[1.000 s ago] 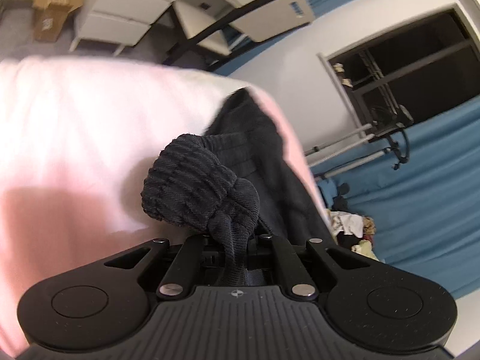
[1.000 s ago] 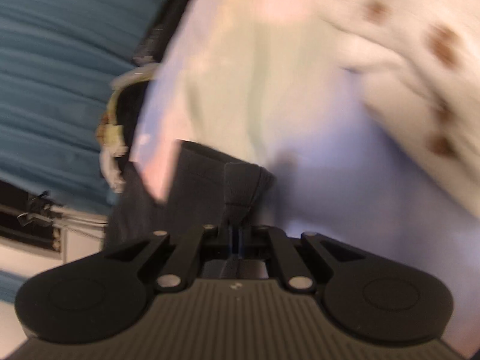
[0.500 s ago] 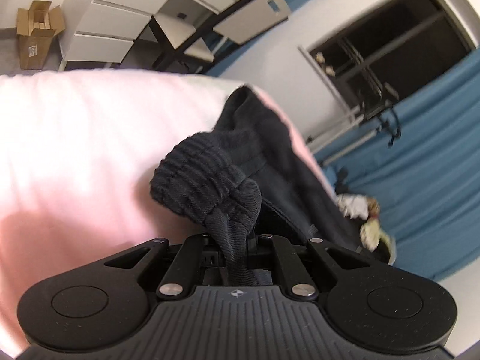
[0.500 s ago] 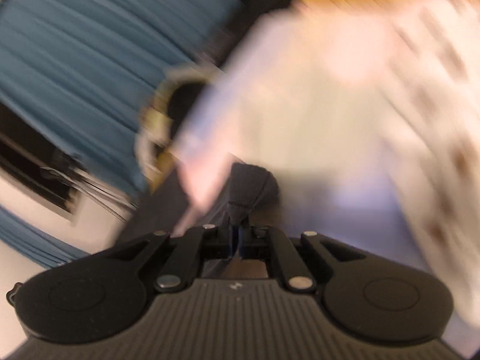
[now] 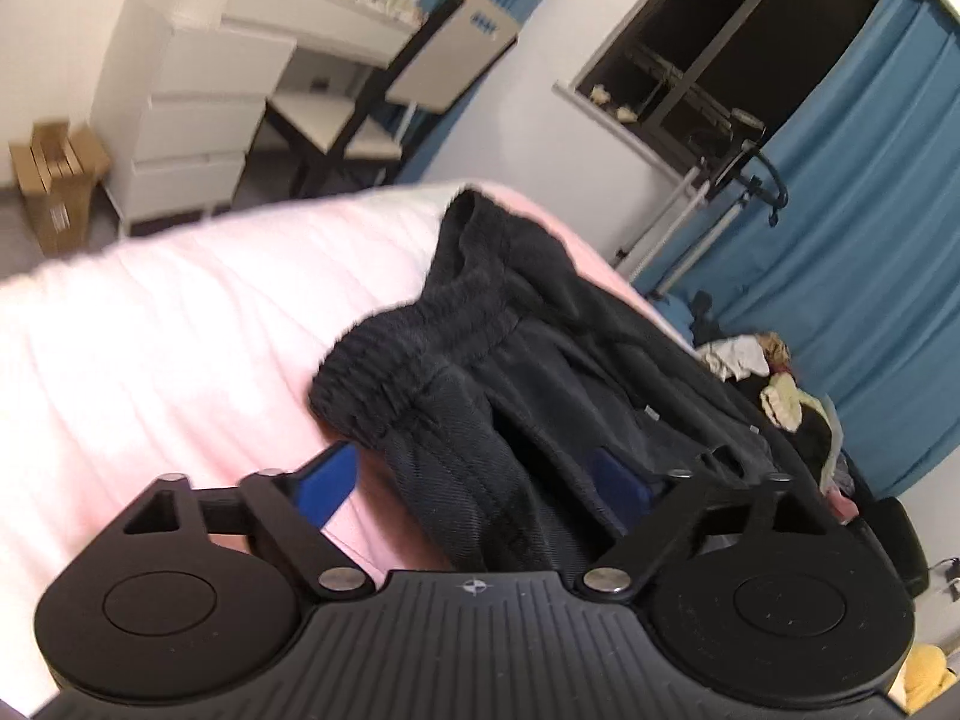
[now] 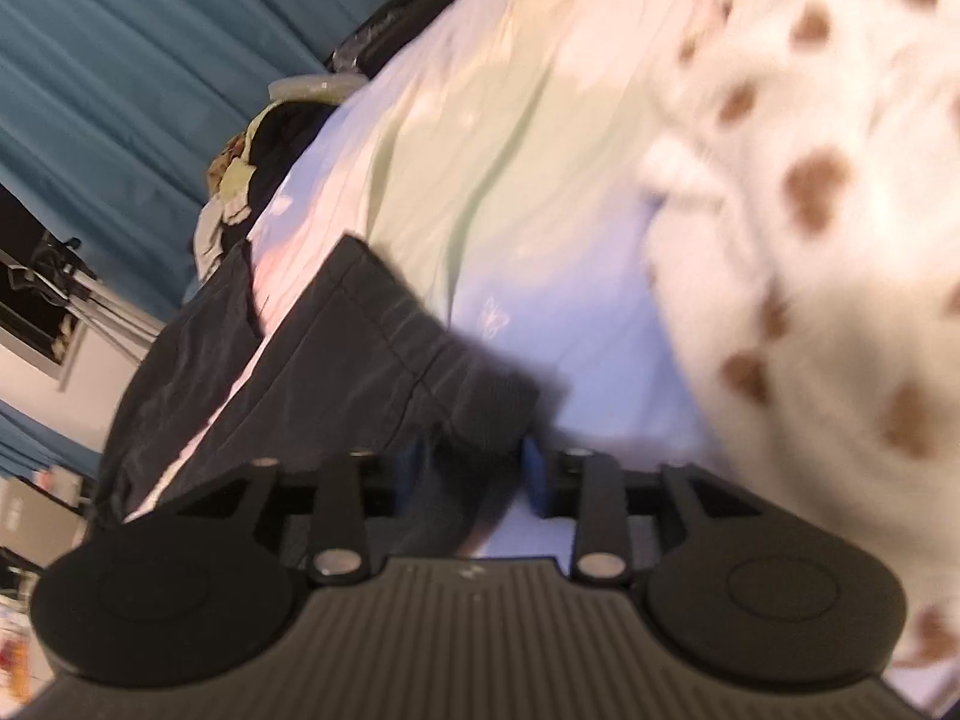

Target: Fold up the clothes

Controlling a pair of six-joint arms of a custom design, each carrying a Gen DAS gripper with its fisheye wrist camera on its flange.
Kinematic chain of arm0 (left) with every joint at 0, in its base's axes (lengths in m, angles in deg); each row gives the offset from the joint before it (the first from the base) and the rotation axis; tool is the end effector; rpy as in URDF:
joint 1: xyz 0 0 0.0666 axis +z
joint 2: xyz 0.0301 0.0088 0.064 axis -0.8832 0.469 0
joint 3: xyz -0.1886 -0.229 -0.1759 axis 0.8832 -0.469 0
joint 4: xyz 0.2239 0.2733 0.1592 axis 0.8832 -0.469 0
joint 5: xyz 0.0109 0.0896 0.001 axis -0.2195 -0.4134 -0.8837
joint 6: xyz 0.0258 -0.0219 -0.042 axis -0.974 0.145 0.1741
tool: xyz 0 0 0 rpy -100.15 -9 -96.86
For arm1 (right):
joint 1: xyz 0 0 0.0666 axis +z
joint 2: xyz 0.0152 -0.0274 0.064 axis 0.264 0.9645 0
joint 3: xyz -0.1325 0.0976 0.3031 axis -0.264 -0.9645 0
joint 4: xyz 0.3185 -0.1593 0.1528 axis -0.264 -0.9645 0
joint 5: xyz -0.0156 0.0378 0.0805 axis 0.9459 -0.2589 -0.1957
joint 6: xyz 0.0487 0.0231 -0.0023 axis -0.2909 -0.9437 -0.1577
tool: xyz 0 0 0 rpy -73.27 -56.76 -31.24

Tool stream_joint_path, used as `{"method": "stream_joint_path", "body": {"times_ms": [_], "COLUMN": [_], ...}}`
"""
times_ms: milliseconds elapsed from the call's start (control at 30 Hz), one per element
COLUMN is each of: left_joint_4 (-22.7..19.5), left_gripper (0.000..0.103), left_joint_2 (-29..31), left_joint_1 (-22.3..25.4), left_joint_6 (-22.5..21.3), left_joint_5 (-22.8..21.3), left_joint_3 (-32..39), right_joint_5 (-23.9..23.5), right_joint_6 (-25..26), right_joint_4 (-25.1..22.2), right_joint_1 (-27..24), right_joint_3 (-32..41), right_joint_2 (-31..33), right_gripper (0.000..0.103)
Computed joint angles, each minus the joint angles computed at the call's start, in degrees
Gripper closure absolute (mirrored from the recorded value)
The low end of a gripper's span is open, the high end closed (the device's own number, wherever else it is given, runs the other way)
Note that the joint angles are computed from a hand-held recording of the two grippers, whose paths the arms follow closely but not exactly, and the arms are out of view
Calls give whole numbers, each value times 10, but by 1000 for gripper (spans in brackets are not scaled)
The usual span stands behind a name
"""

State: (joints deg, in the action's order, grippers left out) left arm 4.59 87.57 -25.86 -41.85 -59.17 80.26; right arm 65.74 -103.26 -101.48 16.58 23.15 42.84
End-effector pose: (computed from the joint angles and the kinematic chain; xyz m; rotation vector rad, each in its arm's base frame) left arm 0.2389 0.1672 0.4716 -1.0839 1.7986 -0.1120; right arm 0.5752 0.0215 0.4101 0.5316 2.2995 0.6096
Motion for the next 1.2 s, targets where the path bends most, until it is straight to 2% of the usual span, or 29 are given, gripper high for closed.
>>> {"method": "stream_joint_path", "body": {"times_ms": [33, 133, 233, 367, 500, 567, 700, 867, 933, 1033, 1167, 1200], "left_joint_4": [2, 7, 18, 26, 37, 45, 54, 59, 70, 103, 120, 122], "left_gripper": [12, 10, 10, 10, 10, 9, 9, 9, 9, 9, 9, 9], "left_joint_2": [-7, 6, 45, 114, 186, 217, 273, 341, 355, 362, 362, 361], "left_joint_1": [-10, -61, -111, -189, -260, -293, -364, -426, -439, -448, -449, -447], "left_joint_6": [-6, -38, -56, -84, -102, -102, -68, -81, -85, -89, -80, -78], "left_joint_5": [-12, -56, -71, -112, -139, -147, -178, -201, -207, -213, -237, -240], "left_joint_3": [3, 33, 74, 146, 216, 244, 295, 349, 347, 312, 261, 252], "right_joint_5": [16, 40, 52, 70, 68, 64, 47, 46, 52, 58, 47, 47], "right_joint_6": [12, 41, 62, 102, 148, 150, 135, 120, 123, 133, 157, 150], "right_joint_4": [4, 14, 15, -9, -24, -33, -55, -105, -87, -16, -52, -71], "right_joint_1": [2, 12, 29, 73, 121, 147, 193, 235, 245, 253, 253, 250], "right_joint_3": [-2, 19, 63, 162, 262, 322, 430, 577, 564, 450, 449, 479], "right_joint_2": [-8, -11, 1, 47, 99, 135, 201, 290, 289, 243, 258, 278], "right_gripper": [41, 42, 42, 42, 42, 42, 42, 42, 42, 42, 42, 42]}}
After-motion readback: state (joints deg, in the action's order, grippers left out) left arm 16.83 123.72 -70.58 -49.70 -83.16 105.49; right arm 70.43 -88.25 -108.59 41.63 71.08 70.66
